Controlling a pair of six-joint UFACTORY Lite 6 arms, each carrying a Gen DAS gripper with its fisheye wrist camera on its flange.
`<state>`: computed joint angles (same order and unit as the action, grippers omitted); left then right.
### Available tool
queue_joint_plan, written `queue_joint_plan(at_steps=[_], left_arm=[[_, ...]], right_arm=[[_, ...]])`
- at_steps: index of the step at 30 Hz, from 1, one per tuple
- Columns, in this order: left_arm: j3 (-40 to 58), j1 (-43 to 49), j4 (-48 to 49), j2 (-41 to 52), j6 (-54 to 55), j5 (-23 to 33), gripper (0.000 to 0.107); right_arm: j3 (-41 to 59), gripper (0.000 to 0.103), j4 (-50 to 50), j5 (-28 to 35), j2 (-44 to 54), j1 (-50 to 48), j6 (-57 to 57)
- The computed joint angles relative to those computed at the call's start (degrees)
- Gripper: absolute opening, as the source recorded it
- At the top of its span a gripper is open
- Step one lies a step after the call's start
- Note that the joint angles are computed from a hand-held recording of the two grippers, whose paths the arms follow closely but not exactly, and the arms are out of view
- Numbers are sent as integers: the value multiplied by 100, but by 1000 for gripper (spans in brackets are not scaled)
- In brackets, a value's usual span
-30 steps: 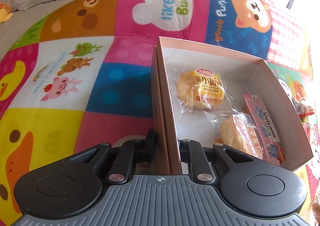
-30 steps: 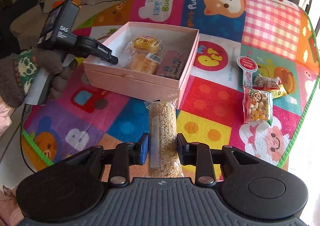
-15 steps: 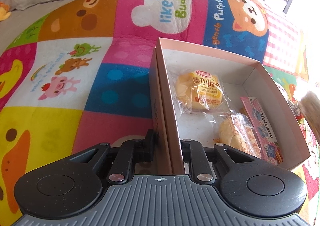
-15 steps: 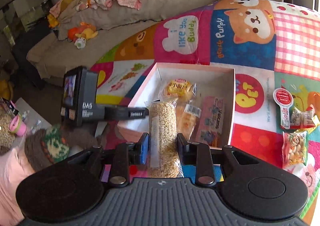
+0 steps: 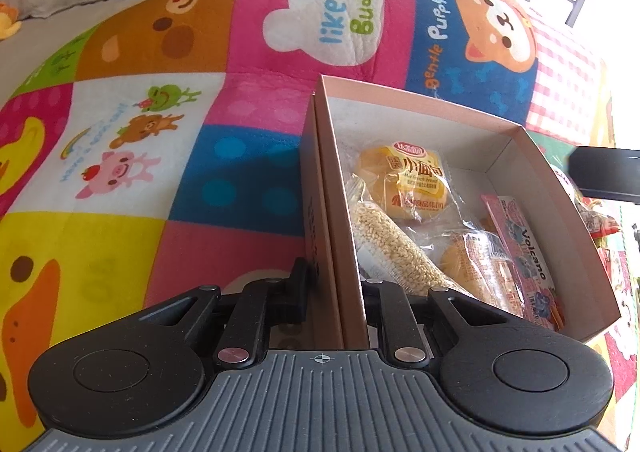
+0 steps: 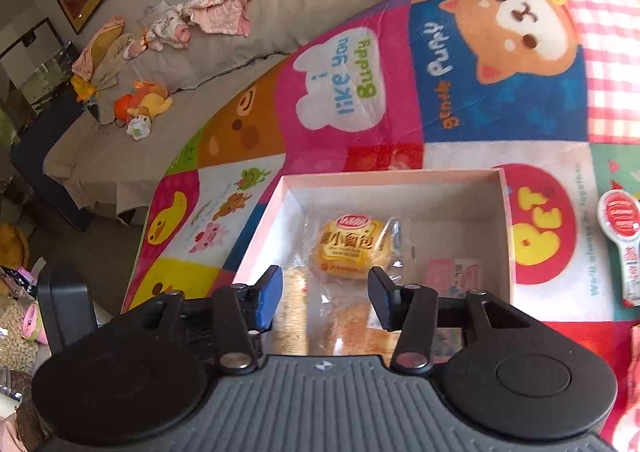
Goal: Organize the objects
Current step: 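Carry the rice-cracker bar into the pink box and release it, then reach the right gripper to the small snack bags and grasp the peanut bag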
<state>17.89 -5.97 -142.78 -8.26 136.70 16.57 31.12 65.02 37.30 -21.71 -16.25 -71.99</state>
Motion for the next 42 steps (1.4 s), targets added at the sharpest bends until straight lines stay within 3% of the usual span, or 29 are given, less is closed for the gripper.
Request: queue_joint_plan(at_steps=[4, 7, 11, 16, 19, 24, 26, 32, 34, 37, 39, 42], left_arm=[[0, -73, -215, -13, 124, -54, 18], [-26, -170, -627, -31, 460, -85, 18], [-24, -236, -877, -34, 630, -121, 18], [-22, -249, -800, -65, 562, -185, 18], [-61, -240, -862, -83, 632, -138, 18], [-78, -132, -576, -45, 319, -17, 18], [-89, -87, -435, -45, 161, 24, 19], [-105, -114, -584, -44, 238, 42, 19], [-89, -105, -544, -32, 183, 33, 19], [-92, -105, -520, -41, 161, 33, 19], [-91, -111, -516, -42, 146, 33, 19], [-97, -124, -533, -56, 154, 35, 19]], right_arm=[[150, 60, -315, 644, -221, -1883, -726], [592, 65, -312, 939, 285, -3338, -1321], [1447, 79, 92, 591, 1689, -4279, -1620], [2265, 80, 774, -136, 3194, -4062, -1855], [2528, 86, 1362, -755, 3821, -3575, -2301], [3438, 90, 1426, -905, 5056, -3116, -1550], [3424, 97, 1870, -844, 5157, -2967, -1947], [3034, 99, 2365, -886, 4993, -2330, -3267], [2666, 97, 3101, -1344, 4777, -2030, -4466], [2190, 82, 4057, -1679, 4439, -1811, -6093], [1953, 70, 4009, -1603, 4232, -1867, -6230], [1636, 68, 3267, -1468, 3883, -2151, -5771]])
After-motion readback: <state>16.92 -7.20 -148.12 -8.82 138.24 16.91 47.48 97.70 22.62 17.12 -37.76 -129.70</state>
